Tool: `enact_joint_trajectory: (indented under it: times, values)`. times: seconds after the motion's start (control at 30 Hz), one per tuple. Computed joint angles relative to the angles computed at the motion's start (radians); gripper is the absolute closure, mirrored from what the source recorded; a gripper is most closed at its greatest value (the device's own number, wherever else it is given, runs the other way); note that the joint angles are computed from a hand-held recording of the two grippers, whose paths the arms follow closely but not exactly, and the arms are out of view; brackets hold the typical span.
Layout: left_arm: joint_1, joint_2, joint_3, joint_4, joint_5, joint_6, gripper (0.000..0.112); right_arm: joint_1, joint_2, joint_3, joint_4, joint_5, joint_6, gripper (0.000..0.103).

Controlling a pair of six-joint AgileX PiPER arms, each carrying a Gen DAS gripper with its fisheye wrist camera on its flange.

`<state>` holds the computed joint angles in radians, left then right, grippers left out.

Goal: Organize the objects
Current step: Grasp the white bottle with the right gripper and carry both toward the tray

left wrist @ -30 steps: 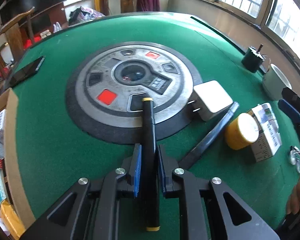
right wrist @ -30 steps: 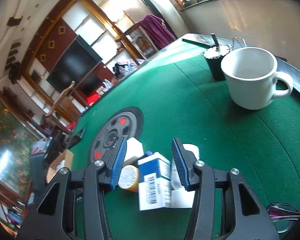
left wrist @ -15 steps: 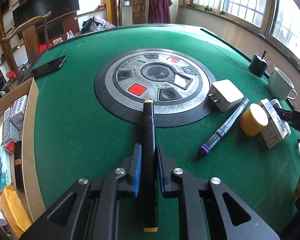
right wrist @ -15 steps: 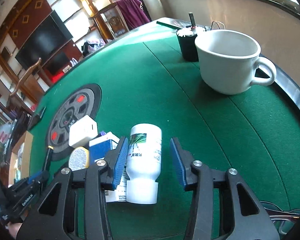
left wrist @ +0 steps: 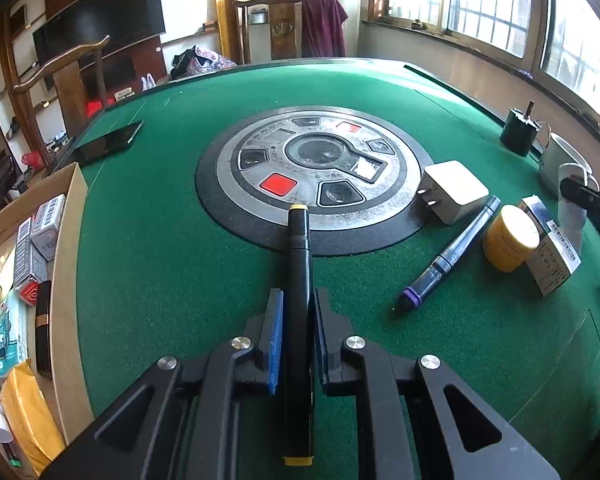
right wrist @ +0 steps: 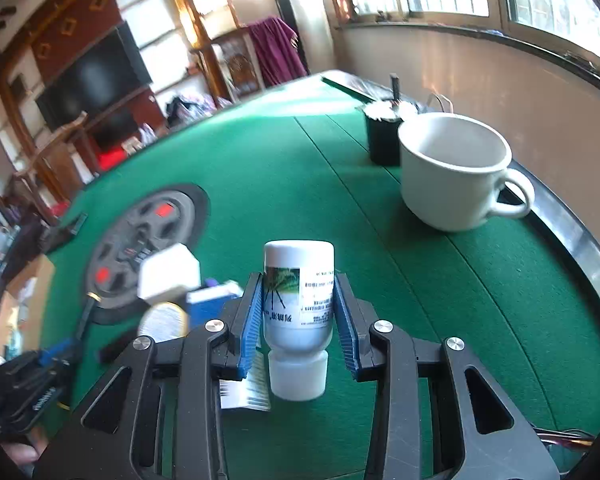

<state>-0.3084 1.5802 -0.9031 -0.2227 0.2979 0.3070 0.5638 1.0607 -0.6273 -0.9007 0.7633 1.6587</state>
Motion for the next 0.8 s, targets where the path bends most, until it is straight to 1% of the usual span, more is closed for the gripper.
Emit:
enact_joint_trajectory:
  times: [0.07,0.1,0.13,0.23,0.27,0.33,0.37,0.43,0.53,0.63,0.67,0.73,0.8]
  values:
    - [0.016,-0.023,0.013,-0.109,-0.009,0.099,0.099,0.031,-0.038,0.015,-0.056,-0.008,0.049,0.07]
    - [0.019,-0.04,0.026,-0.145,-0.026,0.129,0.099,0.067,-0.051,0.02,-0.101,0.017,0.094,0.07]
    - [0.019,-0.055,0.036,-0.145,-0.042,0.124,0.099,0.113,-0.064,0.022,-0.149,0.05,0.133,0.07]
    - [0.026,-0.092,0.057,-0.179,-0.072,0.147,0.099,0.212,-0.091,0.028,-0.238,0.103,0.204,0.07]
    - [0.029,-0.104,0.064,-0.181,-0.081,0.147,0.099,0.241,-0.085,0.024,-0.264,0.114,0.224,0.07]
    - [0.043,-0.131,0.078,-0.268,-0.088,0.228,0.099,0.282,-0.074,0.018,-0.313,0.118,0.264,0.07]
    - [0.049,-0.144,0.083,-0.294,-0.093,0.249,0.099,0.315,-0.068,0.011,-0.331,0.138,0.279,0.07]
    - [0.061,-0.165,0.093,-0.348,-0.094,0.303,0.099,0.358,-0.046,-0.004,-0.349,0.146,0.292,0.07]
    - [0.079,-0.205,0.114,-0.413,-0.097,0.364,0.099,0.397,-0.02,-0.012,-0.359,0.116,0.331,0.069]
    - [0.117,-0.256,0.14,-0.528,-0.081,0.484,0.099,0.428,0.043,-0.043,-0.373,0.061,0.365,0.069]
    - [0.141,-0.277,0.148,-0.588,-0.063,0.548,0.099,0.426,0.063,-0.051,-0.379,0.038,0.368,0.069]
    - [0.193,-0.309,0.157,-0.665,-0.023,0.631,0.099,0.434,0.109,-0.086,-0.377,0.002,0.362,0.069]
    - [0.266,-0.339,0.163,-0.756,0.041,0.732,0.099,0.421,0.141,-0.108,-0.382,-0.054,0.366,0.069]
